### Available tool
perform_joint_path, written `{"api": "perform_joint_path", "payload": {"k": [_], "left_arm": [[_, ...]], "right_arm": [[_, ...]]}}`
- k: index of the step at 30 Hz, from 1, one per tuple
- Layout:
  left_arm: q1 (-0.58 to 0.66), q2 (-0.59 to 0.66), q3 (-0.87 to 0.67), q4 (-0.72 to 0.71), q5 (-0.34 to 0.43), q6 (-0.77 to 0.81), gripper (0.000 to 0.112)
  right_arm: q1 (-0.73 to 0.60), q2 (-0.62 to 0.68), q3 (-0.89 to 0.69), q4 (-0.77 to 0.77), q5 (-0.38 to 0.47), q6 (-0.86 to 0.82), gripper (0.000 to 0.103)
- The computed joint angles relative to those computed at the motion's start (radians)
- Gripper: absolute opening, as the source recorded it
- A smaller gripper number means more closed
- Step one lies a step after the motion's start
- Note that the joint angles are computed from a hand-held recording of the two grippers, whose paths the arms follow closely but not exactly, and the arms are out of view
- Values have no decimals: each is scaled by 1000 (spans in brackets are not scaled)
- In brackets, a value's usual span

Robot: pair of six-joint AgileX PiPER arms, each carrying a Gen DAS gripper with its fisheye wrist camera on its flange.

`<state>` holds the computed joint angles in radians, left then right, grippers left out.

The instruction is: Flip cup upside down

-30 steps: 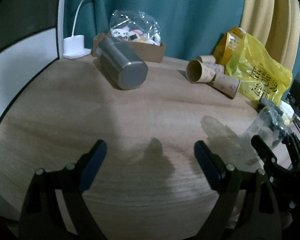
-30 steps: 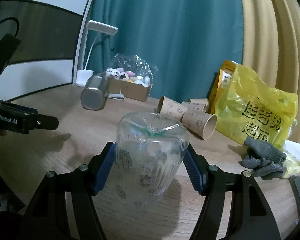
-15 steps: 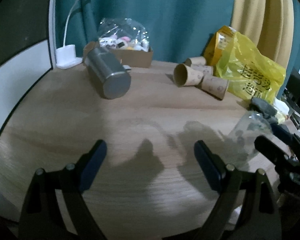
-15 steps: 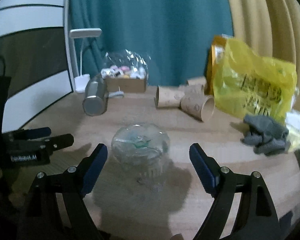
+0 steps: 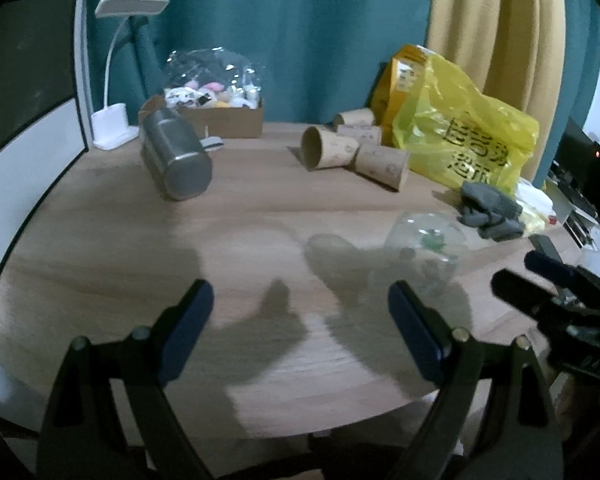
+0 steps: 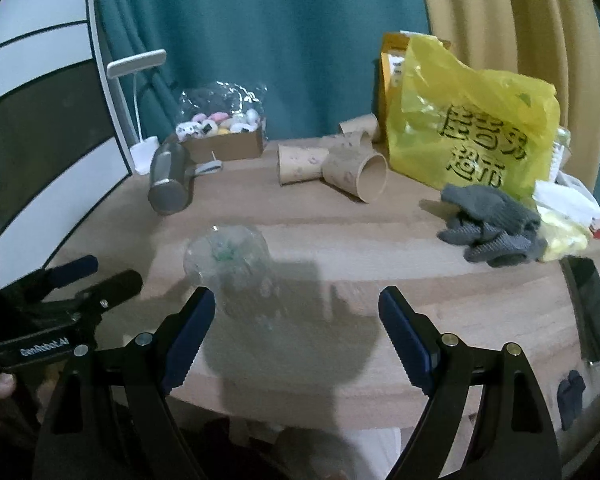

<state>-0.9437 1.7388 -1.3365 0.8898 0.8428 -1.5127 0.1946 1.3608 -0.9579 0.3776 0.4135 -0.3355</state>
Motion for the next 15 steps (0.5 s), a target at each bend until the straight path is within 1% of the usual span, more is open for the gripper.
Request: {"api": "perform_joint_path", "payload": {"k": [2, 5, 10, 15], "left_arm": [[-17, 7, -20, 5, 19, 5, 90], [-33, 10, -37, 10, 33, 10, 90], [-48, 5, -41, 21, 44, 15, 90], [-42, -10, -26, 29, 36, 0, 90]], "right_arm": [[-18, -8, 7, 30, 18, -34, 86], [-29, -25, 20, 46, 24, -49, 86], [-44, -21, 27, 82, 21, -79, 86], [-36, -25, 30, 75, 14, -72, 86]]}}
